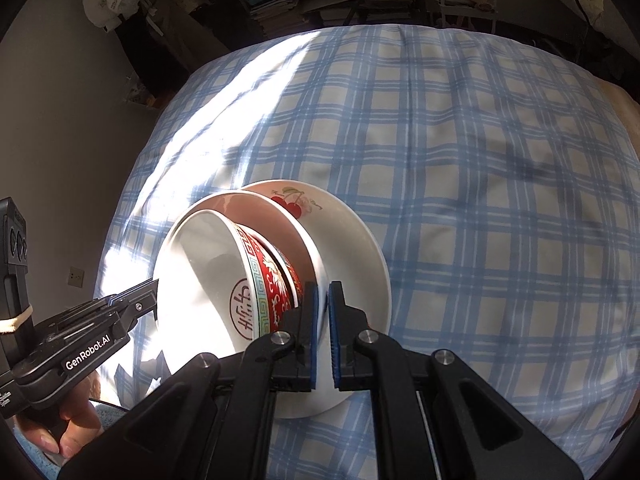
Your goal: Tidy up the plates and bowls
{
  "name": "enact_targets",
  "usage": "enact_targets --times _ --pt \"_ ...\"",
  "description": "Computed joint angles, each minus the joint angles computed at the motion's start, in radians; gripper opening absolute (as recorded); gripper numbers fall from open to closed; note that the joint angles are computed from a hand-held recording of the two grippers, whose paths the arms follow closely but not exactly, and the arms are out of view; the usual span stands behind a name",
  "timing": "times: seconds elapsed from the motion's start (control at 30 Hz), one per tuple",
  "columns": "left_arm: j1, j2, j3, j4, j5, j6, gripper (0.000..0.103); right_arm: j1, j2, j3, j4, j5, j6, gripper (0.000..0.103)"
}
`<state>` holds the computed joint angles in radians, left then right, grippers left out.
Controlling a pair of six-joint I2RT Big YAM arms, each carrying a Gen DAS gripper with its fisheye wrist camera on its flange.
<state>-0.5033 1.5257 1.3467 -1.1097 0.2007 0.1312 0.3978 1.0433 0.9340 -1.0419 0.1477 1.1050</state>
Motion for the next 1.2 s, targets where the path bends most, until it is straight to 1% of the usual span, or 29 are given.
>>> enact_targets --times 0.13,0.27,0.33,0.37,0.4,0.43,0.47,0.5,0.53,0.57,0.6,0.63,0.67,0.7,0.73,0.8,0.83,0.9,0.93,0.97,1.07,1.13,1.2 --pt "-0.011 -0.037 -0.023 0.034 -0.042 0.026 0.015 0.017 -0.003 0.025 -0.032 0.049 -0.018 0.009" --pt "-0.010 -0.085 -0.043 0.061 -0.078 0.036 0.018 0.032 -0.025 0.037 -0.046 0.065 -0.020 0.010" --pt "-0.007 -0.109 -0.053 0.073 -0.096 0.042 0.020 0.048 -0.039 0.046 -0.064 0.088 -0.017 0.011" --pt "-0.006 -0.124 -0.060 0.080 -0.106 0.050 0.021 0.058 -0.047 0.052 -0.075 0.105 -0.014 0.015" --pt "-0.004 -0.139 -0.066 0.087 -0.112 0.061 0.025 0.073 -0.055 0.058 -0.085 0.128 -0.008 0.024" --pt "-0.001 -0.157 -0.075 0.098 -0.115 0.074 0.030 0.087 -0.066 0.063 -0.095 0.152 -0.003 0.029" --pt "0.001 -0.178 -0.086 0.109 -0.119 0.091 0.034 0.102 -0.076 0.069 -0.104 0.179 0.005 0.040" --pt "0.002 -0.199 -0.098 0.123 -0.123 0.106 0.042 0.119 -0.086 0.076 -0.115 0.205 0.012 0.046" --pt "0.004 -0.222 -0.110 0.139 -0.128 0.117 0.049 0.136 -0.094 0.083 -0.126 0.231 0.017 0.048" --pt "0.006 -0.248 -0.122 0.156 -0.134 0.125 0.051 0.154 -0.100 0.093 -0.140 0.258 0.023 0.054" --pt "0.008 -0.274 -0.135 0.174 -0.142 0.130 0.055 0.174 -0.104 0.104 -0.155 0.288 0.031 0.062" --pt "0.009 -0.299 -0.145 0.189 -0.152 0.137 0.063 0.194 -0.109 0.113 -0.169 0.320 0.041 0.066" --pt "0.010 -0.325 -0.157 0.205 -0.156 0.141 0.069 0.217 -0.114 0.123 -0.185 0.356 0.053 0.071" --pt "0.013 -0.351 -0.169 0.223 -0.153 0.145 0.079 0.240 -0.115 0.136 -0.202 0.392 0.064 0.076" --pt "0.018 -0.376 -0.179 0.240 -0.149 0.148 0.084 0.264 -0.116 0.148 -0.218 0.427 0.071 0.079" --pt "0.026 -0.420 -0.194 0.263 -0.151 0.152 0.089 0.316 -0.117 0.169 -0.244 0.496 0.080 0.089" --pt "0.030 -0.439 -0.200 0.269 -0.153 0.157 0.091 0.340 -0.114 0.181 -0.263 0.529 0.091 0.091" --pt "0.042 -0.476 -0.211 0.284 -0.155 0.170 0.092 0.383 -0.108 0.206 -0.303 0.581 0.117 0.100" --pt "0.048 -0.496 -0.220 0.297 -0.157 0.175 0.093 0.404 -0.107 0.216 -0.319 0.605 0.132 0.103" --pt "0.055 -0.516 -0.229 0.310 -0.161 0.180 0.093 0.428 -0.102 0.227 -0.347 0.637 0.161 0.103" --pt "0.075 -0.577 -0.264 0.357 -0.165 0.201 0.097 0.498 -0.083 0.263 -0.452 0.729 0.259 0.103" --pt "0.085 -0.610 -0.289 0.390 -0.164 0.213 0.097 0.537 -0.070 0.281 -0.513 0.765 0.310 0.103" --pt "0.093 -0.645 -0.316 0.425 -0.163 0.210 0.098 0.577 -0.063 0.289 -0.561 0.794 0.360 0.103"
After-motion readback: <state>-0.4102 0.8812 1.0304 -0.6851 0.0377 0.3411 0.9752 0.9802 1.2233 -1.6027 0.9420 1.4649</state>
